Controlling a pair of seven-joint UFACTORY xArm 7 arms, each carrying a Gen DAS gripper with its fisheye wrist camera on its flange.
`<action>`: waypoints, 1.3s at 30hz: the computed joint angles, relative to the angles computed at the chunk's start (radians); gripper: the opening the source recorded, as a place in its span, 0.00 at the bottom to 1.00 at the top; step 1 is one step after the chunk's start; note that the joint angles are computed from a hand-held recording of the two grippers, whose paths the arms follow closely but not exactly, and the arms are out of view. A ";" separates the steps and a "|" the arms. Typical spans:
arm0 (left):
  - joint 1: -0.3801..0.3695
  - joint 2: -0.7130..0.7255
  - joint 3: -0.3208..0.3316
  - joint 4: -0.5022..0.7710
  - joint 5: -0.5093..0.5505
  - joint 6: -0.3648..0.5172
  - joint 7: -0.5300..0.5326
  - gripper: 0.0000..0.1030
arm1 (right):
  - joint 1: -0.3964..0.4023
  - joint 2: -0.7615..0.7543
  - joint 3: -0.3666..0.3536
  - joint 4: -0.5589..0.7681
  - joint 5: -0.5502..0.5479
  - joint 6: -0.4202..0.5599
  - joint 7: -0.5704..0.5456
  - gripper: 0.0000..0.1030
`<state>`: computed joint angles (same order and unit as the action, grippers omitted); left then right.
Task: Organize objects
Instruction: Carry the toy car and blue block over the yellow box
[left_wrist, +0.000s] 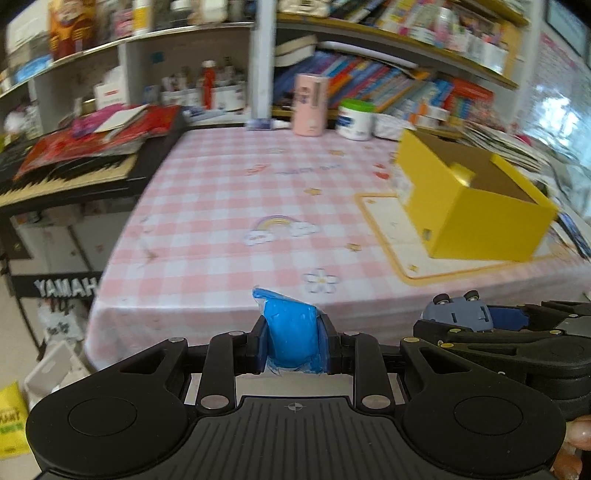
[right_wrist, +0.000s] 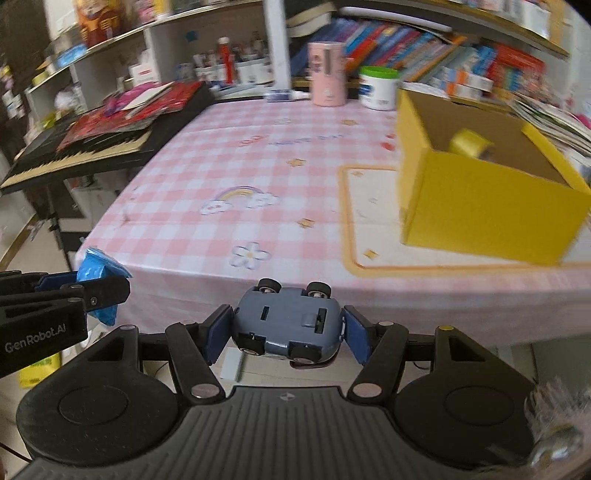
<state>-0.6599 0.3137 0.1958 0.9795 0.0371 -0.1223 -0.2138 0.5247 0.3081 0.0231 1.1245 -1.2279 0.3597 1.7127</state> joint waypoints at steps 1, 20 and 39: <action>0.030 0.000 -0.039 0.004 0.006 0.001 0.011 0.24 | 0.005 -0.020 -0.004 -0.024 -0.007 0.014 0.026 0.60; 0.200 0.164 -0.384 0.249 0.041 0.070 0.170 0.24 | -0.161 -0.277 0.098 -0.315 -0.038 0.174 0.242 0.60; -0.081 0.408 -0.152 0.696 0.083 0.116 0.050 0.24 | -0.384 -0.338 0.039 -0.333 -0.237 0.036 0.218 0.60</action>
